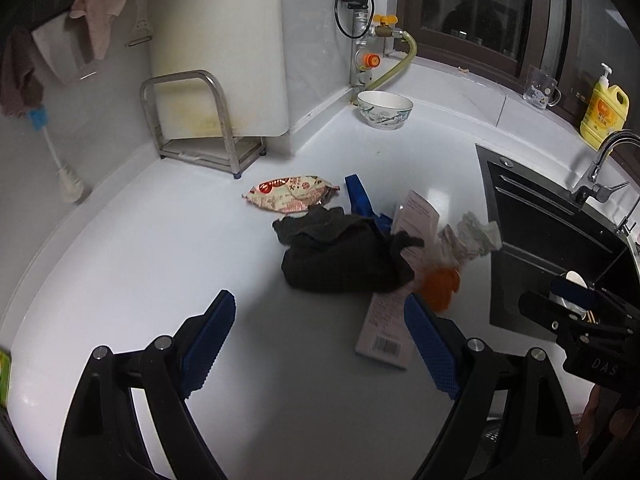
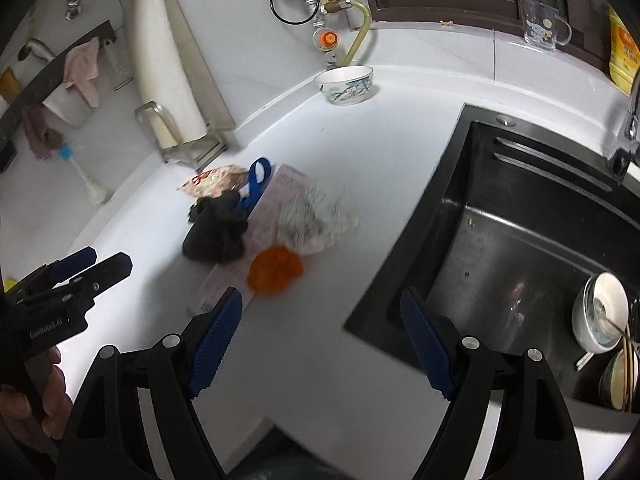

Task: Collect trash
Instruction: 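Move the right tool to the white checkered cloth and close on it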

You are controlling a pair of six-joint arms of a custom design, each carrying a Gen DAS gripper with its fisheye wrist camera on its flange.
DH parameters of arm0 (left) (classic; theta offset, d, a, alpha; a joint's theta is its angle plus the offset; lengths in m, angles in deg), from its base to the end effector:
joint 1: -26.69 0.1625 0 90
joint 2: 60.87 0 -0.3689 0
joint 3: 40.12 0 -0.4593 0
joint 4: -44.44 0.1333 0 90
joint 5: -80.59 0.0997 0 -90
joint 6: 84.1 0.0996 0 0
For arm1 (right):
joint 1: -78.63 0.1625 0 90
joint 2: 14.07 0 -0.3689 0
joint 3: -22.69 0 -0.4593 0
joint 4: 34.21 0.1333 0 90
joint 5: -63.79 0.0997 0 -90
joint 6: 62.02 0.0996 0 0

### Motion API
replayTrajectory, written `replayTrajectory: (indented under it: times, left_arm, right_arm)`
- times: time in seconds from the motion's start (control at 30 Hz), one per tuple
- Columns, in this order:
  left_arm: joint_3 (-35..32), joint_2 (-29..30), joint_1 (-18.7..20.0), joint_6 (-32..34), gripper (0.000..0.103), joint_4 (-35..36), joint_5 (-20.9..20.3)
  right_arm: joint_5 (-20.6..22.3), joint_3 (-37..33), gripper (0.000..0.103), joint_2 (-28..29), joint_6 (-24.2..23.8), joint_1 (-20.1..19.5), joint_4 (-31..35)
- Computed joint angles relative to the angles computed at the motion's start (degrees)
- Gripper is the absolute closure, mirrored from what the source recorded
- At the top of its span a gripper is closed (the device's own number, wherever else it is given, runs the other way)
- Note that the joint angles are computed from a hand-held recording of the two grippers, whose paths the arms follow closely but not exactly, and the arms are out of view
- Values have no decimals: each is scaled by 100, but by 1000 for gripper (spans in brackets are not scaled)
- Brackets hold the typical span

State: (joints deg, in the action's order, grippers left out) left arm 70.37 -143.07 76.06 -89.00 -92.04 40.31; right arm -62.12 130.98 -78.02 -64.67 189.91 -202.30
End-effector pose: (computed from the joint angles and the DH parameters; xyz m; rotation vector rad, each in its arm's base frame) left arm -0.2119 -0.5684 0.2803 0.5542 2.2867 -0.7671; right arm 0.2941 -0.5489 0.1612 0.2760 -2.4798 0.8736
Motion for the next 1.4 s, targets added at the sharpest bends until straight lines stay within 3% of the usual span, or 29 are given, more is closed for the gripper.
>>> replayTrajectory:
  times: [0.23,0.6,0.87,0.93,1.0,1.23,1.27,1.3,1.4]
  left_arm:
    - [-334,391,286,454,18,-312,-158]
    - [-599,676,501,521,18,-393,-305]
    - [-668,787,566,536,18,-435,-385]
    - [-682,809,578,531,18,-437,-398]
    - [-694,826,586,536,18,-443,-408]
    - [-721,857,599,541,18,-446,-417]
    - [-729,872,605,546,18,-450,-419]
    - [-738,890,608,549,18,-451,-426]
    - [-757,936,617,556,18,-461,-432]
  right_arm:
    - [3,-583,25,515,-37,-98,61]
    - [-37,-1287,25,1052,-94,-277,521]
    - [-96,-1444,26,1297,-346,-312,290]
    - [-91,-1449,34,1326,-456,-300,237]
    - [-98,-1477,49,1346,-485,-298,282]
    - [39,-1370,63,1268,-577,-311,176]
    - [65,-1349,67,1250,-566,-314,159]
    - [125,-1321,78,1217,-560,-324,143]
    - [192,-1280,79,1177,-598,-325,75]
